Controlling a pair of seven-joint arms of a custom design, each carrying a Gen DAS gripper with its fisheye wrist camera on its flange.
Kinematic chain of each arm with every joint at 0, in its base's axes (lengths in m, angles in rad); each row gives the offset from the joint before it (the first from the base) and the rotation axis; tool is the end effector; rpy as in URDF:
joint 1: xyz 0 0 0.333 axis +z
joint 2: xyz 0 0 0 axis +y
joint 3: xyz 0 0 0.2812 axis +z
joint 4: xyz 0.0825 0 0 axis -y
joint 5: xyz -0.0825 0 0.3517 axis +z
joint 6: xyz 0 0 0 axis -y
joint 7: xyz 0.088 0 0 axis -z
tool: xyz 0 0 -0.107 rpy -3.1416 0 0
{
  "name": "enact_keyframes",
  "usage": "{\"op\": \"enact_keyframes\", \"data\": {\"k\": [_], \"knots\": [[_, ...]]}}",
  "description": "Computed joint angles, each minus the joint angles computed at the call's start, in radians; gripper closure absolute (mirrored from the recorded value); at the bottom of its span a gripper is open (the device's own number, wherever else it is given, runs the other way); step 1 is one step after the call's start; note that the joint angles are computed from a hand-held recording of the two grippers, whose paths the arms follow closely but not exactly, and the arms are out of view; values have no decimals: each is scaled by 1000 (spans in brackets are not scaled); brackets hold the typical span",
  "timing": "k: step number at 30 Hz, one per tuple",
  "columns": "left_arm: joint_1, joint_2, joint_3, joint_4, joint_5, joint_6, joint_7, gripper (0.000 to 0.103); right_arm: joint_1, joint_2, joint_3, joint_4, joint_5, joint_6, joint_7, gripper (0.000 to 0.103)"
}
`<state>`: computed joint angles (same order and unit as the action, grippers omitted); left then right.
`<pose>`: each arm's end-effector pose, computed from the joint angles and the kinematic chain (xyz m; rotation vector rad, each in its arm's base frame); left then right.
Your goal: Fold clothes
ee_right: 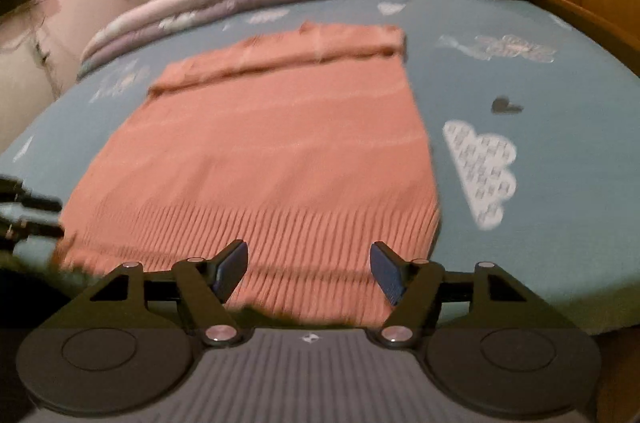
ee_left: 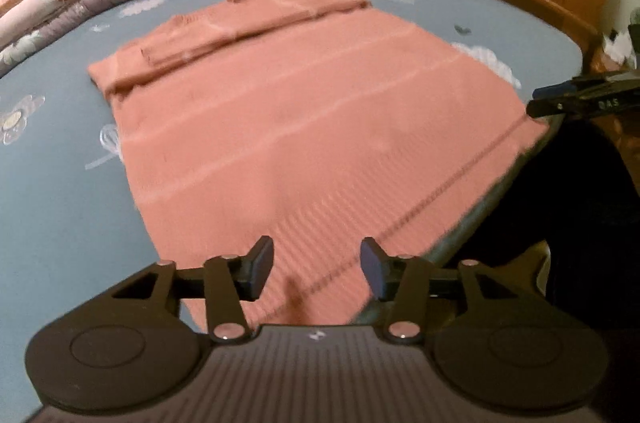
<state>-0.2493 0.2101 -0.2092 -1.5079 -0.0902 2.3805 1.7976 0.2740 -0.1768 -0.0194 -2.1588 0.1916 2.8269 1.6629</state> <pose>0.5738 -0.2685 0.5933 -1.2339 2.4029 -0.8396 0.5108 0.1224 0.5533 -1.6552 1.6460 -0.4626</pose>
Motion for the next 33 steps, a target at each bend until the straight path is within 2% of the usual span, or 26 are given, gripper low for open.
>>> {"op": "enact_keyframes", "data": {"k": [2, 4, 6, 9, 11, 14, 16, 18, 21, 24, 25, 27, 29, 31, 33], "knots": [[-7, 51, 2, 58, -2, -7, -35, 51, 10, 56, -24, 57, 88, 0, -20, 31], [-7, 91, 0, 101, -26, -22, -63, 51, 17, 102, -40, 102, 260, -18, -97, 31], [-4, 109, -4, 106, -54, -23, -78, 51, -6, 125, -25, 112, 321, -36, -96, 31], [-13, 116, 10, 94, -39, -48, -137, 52, -19, 112, -1, 65, 403, 25, -175, 30], [-3, 97, 5, 71, -55, -60, -138, 45, -28, 99, 11, 43, 355, 40, -154, 30], [-17, 83, 21, 92, 8, -124, -180, 45, -32, 87, 21, 25, 281, 54, -109, 29], [-30, 66, 33, 85, 82, -102, -195, 42, -25, 89, 22, 18, 258, 71, -99, 23], [-23, 76, 34, 106, 93, -71, -203, 37, -18, 96, 25, 15, 242, 93, -89, 17], [8, 151, 18, 206, -1, -66, -219, 37, -38, 106, 47, 21, 65, 93, 40, 15], [33, 277, -6, 369, -116, -109, -249, 37, -47, 111, 54, 37, -65, 67, 137, 14], [39, 331, -16, 444, -152, -132, -267, 37, -46, 113, 53, 51, -71, 49, 157, 14], [46, 421, -32, 568, -216, -165, -336, 37, -24, 125, 39, 89, 52, 33, 73, 14], [59, 486, -60, 650, -285, -181, -398, 36, -2, 152, 34, 143, 244, 31, -85, 14], [71, 518, -87, 673, -345, -174, -434, 36, -2, 200, 48, 234, 476, -11, -278, 14], [71, 511, -90, 642, -368, -148, -459, 36, -29, 271, 82, 343, 685, -82, -438, 12]]}}
